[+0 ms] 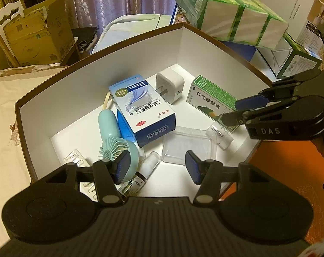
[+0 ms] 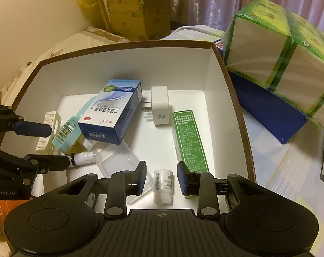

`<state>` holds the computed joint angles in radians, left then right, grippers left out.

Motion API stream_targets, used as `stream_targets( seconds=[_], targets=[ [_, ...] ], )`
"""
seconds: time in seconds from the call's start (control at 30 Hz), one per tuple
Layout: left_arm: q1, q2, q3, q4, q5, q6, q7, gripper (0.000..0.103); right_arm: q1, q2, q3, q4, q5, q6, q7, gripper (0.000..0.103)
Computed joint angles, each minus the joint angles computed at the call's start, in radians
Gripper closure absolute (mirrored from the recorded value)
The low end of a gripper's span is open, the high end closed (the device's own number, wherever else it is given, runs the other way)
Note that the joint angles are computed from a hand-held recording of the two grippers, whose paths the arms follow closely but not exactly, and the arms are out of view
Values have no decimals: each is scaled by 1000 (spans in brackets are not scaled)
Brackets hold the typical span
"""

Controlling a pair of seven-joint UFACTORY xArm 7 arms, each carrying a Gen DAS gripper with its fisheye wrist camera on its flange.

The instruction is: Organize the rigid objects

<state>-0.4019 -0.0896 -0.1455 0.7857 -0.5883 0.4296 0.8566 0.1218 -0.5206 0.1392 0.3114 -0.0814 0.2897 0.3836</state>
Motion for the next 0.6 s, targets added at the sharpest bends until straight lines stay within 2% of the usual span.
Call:
stream_targets(
  seconds=[0.37, 0.5, 0.6],
  targets=[
    [-9, -40, 16, -34, -24, -28, 12, 46, 4, -31, 31, -10, -13, 7, 44, 62],
    [-19, -61, 31, -44, -63, -32, 44, 45, -5, -66, 62, -21, -28, 9, 89, 51],
    [-33, -85, 48, -56, -119, -34, 96, 43, -39, -101, 118, -23, -67, 24, 154, 41]
  ],
)
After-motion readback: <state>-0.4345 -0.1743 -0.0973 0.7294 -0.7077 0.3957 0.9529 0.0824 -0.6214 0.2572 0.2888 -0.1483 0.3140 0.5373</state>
